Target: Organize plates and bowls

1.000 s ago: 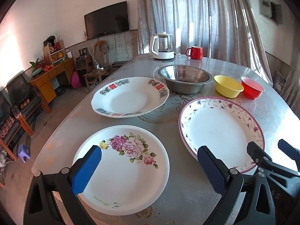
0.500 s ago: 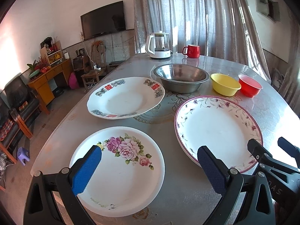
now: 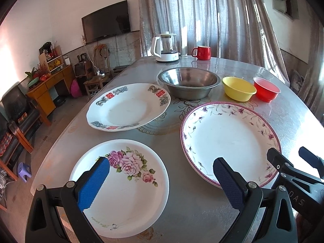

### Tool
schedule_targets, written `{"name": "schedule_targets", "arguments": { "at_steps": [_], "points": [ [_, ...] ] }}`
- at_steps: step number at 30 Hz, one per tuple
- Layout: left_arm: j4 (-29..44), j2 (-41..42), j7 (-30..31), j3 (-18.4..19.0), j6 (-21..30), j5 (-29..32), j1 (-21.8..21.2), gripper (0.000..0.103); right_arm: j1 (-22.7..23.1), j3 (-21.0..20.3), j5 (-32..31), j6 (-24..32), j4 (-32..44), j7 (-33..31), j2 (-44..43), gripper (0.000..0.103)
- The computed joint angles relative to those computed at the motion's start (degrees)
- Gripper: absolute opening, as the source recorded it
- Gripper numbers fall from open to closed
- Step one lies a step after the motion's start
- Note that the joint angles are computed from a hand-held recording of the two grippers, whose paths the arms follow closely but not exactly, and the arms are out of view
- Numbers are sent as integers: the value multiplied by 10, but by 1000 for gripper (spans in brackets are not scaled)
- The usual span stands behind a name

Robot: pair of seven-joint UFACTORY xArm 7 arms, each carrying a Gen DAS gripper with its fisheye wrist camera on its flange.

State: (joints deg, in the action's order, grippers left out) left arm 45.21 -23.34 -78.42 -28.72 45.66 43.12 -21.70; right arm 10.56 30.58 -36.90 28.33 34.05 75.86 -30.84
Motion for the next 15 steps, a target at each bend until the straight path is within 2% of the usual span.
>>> {"name": "schedule_targets", "arguments": {
  "at_steps": [11,15],
  "points": [
    [15,27,22,5,-13,7,-11,103,1,-12,11,-9,-12,-6,-7,95],
    [22,37,26,11,-18,9,-15,103,0,-26,19,-28,-24,-18,-15,95]
  ]
}}
